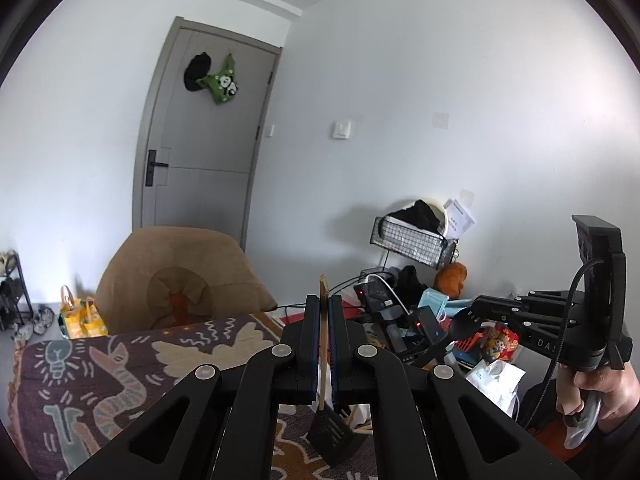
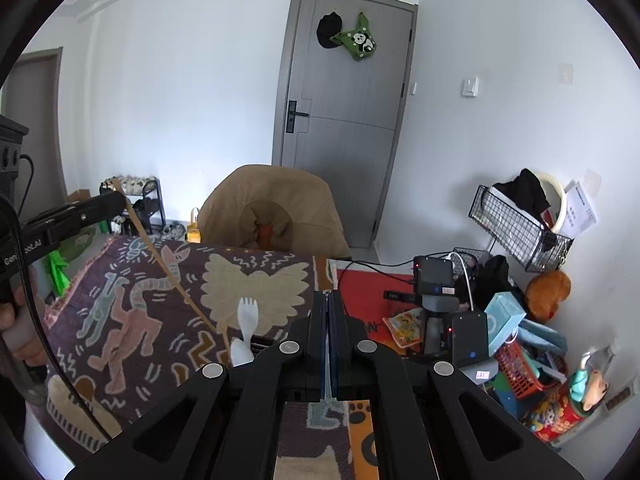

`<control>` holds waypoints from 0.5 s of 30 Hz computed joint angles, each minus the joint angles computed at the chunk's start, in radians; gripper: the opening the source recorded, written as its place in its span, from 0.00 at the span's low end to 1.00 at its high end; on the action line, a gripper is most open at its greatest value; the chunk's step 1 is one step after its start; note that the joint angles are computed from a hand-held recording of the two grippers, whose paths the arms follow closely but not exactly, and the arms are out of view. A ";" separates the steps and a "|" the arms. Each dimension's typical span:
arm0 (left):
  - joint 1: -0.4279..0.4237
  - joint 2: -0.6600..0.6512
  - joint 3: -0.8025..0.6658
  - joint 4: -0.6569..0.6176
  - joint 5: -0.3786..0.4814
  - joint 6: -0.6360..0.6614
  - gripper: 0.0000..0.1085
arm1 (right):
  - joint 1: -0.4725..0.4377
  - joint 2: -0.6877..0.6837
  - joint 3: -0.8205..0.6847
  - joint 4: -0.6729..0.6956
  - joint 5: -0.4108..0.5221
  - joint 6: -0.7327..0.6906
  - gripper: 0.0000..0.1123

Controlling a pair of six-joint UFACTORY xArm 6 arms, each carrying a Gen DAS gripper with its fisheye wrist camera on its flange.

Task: Organize utensils
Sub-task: 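Carry the chopstick and black spork to the black holder with both tools, then lower the wooden chopstick into the black holder and open the left tool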

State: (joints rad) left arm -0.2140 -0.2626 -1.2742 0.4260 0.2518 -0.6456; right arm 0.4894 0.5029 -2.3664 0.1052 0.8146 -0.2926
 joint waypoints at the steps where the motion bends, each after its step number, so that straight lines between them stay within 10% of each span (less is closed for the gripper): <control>1: -0.004 0.014 -0.014 -0.008 0.007 0.010 0.03 | -0.003 0.009 -0.011 0.007 0.006 -0.004 0.02; 15: -0.060 0.154 -0.167 -0.100 0.125 0.151 0.03 | -0.009 0.106 -0.134 0.093 0.082 -0.061 0.02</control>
State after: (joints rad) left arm -0.2743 -0.1084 -1.4416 0.3261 0.3770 -0.4945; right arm 0.4800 0.6087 -2.5003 0.1978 0.8966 -0.3538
